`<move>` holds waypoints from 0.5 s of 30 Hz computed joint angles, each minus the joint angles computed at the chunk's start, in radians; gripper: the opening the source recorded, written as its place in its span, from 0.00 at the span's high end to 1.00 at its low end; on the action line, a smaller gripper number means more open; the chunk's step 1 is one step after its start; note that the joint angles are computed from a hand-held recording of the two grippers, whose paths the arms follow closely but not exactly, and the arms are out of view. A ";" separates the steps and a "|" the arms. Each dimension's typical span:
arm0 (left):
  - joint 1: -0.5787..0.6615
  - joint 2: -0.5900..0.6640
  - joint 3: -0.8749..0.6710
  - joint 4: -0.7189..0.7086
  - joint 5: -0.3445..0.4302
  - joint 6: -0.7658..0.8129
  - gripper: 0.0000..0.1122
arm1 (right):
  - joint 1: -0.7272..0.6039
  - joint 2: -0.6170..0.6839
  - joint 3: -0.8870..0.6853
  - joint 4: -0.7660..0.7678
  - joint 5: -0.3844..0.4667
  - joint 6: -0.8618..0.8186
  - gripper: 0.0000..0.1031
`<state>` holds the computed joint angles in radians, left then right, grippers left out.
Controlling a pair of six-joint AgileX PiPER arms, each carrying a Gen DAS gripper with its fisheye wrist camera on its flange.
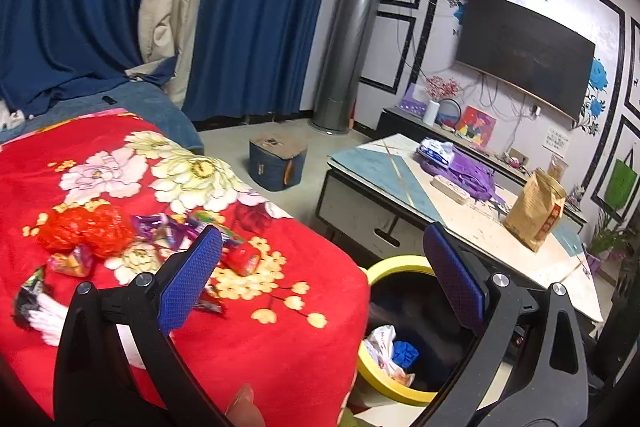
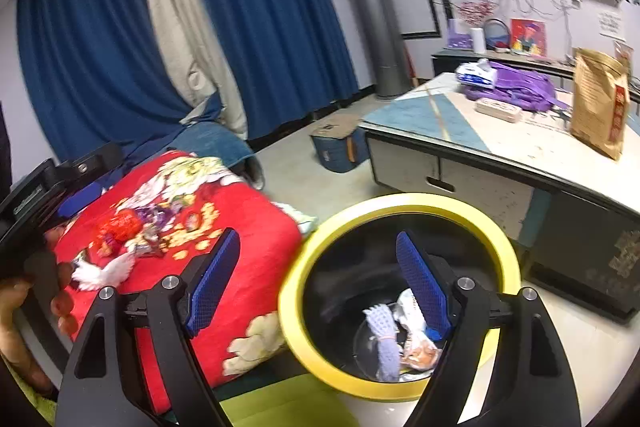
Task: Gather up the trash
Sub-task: 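Move both tools back over the remaining trash on the bedspread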
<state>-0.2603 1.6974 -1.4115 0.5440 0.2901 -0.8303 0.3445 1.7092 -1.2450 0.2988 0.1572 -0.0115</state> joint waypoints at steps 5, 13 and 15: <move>0.036 -0.041 0.041 0.020 -0.009 -0.031 0.18 | 0.048 -0.001 -0.021 -0.126 0.001 0.103 0.25; 0.102 -0.109 0.110 0.048 -0.023 -0.077 0.18 | 0.117 0.026 -0.100 -0.137 0.039 0.097 0.24; 0.118 -0.120 0.119 0.031 -0.027 -0.064 0.18 | 0.134 0.036 -0.118 -0.127 0.048 0.088 0.24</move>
